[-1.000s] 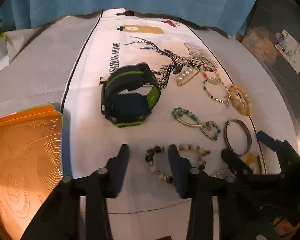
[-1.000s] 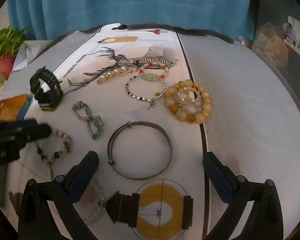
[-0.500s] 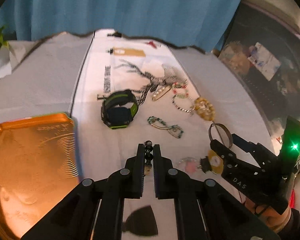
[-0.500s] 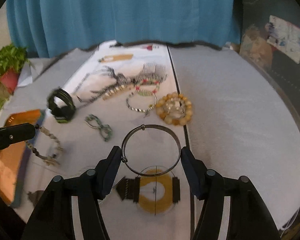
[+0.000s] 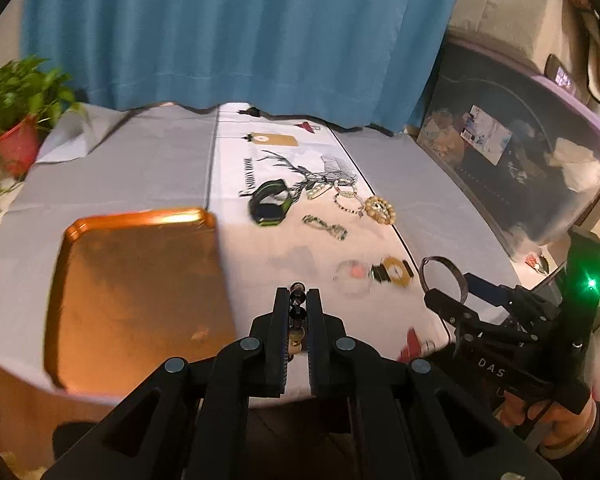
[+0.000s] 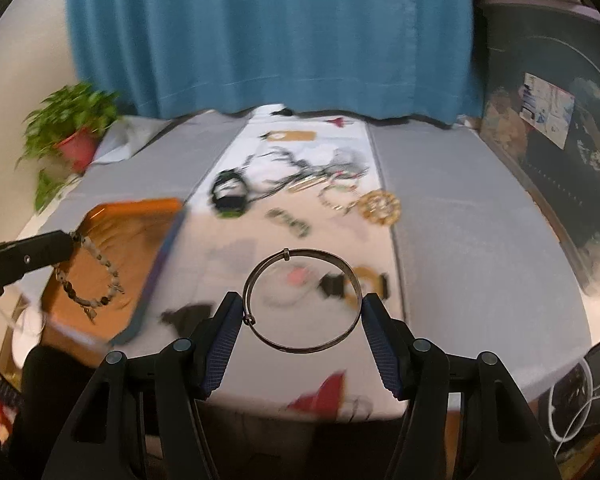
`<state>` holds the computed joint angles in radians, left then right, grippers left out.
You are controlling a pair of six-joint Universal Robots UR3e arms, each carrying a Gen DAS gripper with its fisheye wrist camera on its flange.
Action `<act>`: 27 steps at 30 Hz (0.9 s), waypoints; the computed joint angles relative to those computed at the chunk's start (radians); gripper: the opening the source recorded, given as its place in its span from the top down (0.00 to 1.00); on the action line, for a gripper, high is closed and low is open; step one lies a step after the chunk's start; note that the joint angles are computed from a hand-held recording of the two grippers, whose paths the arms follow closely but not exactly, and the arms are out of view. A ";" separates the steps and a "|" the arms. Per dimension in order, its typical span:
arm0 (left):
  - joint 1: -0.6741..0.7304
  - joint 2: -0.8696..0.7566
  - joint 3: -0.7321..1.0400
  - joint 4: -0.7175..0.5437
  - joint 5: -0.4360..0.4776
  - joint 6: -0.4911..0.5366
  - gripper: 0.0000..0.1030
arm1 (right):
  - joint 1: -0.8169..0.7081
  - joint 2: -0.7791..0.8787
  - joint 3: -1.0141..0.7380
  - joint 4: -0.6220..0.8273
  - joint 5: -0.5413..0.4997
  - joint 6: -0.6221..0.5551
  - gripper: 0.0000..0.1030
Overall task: Organize jewelry
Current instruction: 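Carry the beaded bracelet and metal bangle with both tools over the copper tray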
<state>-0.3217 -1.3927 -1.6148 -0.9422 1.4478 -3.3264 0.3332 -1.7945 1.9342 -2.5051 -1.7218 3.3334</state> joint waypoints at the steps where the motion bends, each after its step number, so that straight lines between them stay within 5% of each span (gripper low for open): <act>1: 0.010 0.054 -0.035 -0.014 -0.003 0.001 0.95 | 0.025 -0.015 0.009 0.006 -0.014 0.011 0.40; 12: 0.133 0.486 -0.258 -0.202 -0.049 0.030 0.95 | 0.343 -0.052 -0.023 0.109 -0.202 0.131 0.40; 27: 0.318 0.712 -0.317 -0.374 -0.172 0.128 0.95 | 0.507 0.025 -0.134 0.178 -0.305 0.194 0.40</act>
